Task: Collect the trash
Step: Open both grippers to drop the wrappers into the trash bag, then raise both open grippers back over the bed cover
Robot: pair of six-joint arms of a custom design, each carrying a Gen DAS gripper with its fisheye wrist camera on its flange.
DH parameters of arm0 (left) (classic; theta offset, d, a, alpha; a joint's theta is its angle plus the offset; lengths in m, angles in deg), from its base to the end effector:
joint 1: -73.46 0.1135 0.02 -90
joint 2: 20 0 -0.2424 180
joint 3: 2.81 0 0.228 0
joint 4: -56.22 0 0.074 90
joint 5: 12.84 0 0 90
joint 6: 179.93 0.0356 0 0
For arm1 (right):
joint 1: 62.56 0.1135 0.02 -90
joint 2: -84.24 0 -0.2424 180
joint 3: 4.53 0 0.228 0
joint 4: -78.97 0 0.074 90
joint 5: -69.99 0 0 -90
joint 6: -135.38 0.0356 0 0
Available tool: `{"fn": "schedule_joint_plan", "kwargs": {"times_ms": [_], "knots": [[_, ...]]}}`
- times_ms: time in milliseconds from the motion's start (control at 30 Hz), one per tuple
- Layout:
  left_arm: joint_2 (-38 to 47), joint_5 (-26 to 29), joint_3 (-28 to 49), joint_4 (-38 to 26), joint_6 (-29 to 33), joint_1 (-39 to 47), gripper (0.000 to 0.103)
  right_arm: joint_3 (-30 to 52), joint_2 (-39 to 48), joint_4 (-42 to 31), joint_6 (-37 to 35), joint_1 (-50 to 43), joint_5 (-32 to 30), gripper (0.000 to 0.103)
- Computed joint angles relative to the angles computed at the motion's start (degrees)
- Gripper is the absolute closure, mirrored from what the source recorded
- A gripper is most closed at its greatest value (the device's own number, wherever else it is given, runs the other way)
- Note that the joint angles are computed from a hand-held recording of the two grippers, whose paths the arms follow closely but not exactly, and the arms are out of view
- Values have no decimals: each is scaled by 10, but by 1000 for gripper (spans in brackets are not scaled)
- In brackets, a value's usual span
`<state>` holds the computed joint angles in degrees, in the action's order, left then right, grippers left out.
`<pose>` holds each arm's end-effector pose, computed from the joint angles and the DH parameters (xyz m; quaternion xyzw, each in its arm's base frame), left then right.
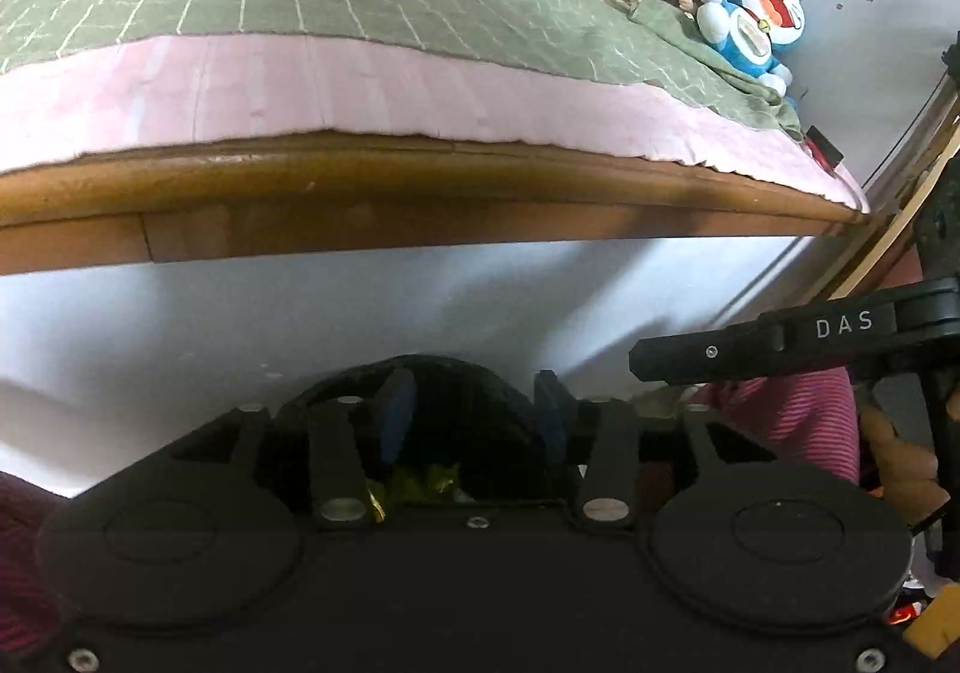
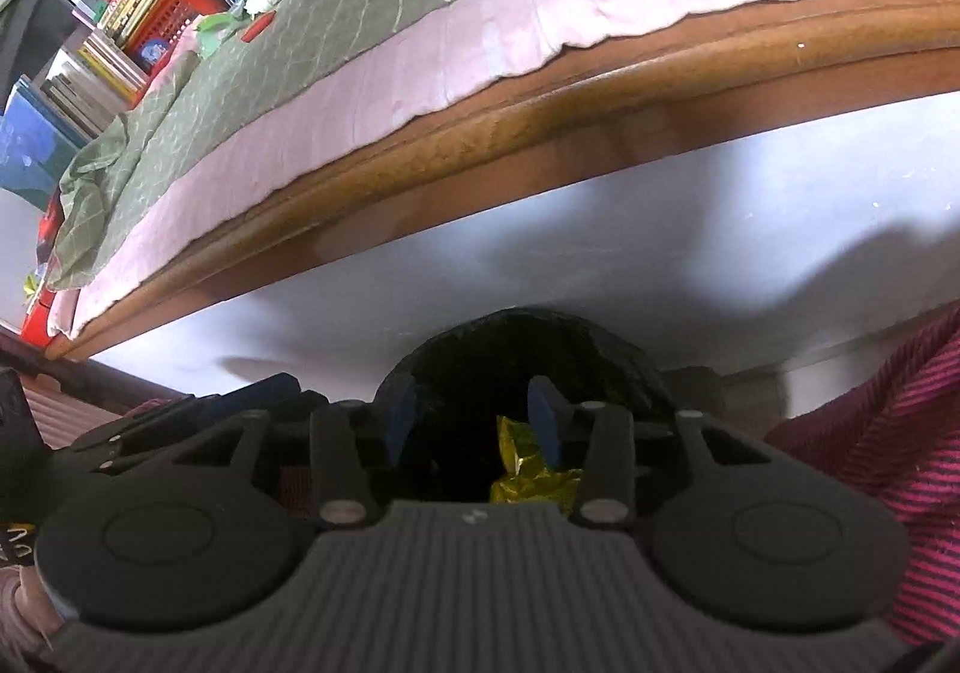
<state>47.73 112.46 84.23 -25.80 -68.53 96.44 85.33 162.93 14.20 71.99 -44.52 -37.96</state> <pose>0.1835 0.0555 0.3216 0.0588 0.9269 -0.1879 0.3194 0.2440 0.0910 0.3085 0.0215 0.9394 0.2543 0.2291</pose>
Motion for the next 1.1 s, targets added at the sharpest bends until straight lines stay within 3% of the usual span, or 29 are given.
{"fn": "schedule_joint_plan", "kwargs": {"times_ms": [67, 333, 400, 467, 567, 767, 900, 1033, 1100], "knots": [[2, 1, 5, -1, -1, 4, 49, 1, -1, 1, -2, 2, 1, 43], [6, 15, 53, -31, 23, 27, 41, 29, -11, -10, -52, 3, 0, 35], [-7, 55, 58, -29, 40, 55, 36, 38, -22, -8, -76, -1, -11, 33], [-11, 114, 68, -34, 71, 94, 23, 50, -33, -2, -100, -8, -31, 30], [-2, 135, 108, -29, 88, 113, 20, 91, -30, -1, -130, -24, -61, 25], [51, 116, 192, 45, 9, 104, 18, 203, 26, 19, -159, -24, -29, 18], [106, 62, 257, 118, -60, 72, 18, 300, 98, 15, -181, -3, 52, 18], [201, -13, 360, 144, -105, 30, 18, 420, 194, -14, -192, -1, 75, 18], [262, -34, 426, 137, -132, 16, 20, 520, 262, -54, -201, 0, 80, 18]]}}
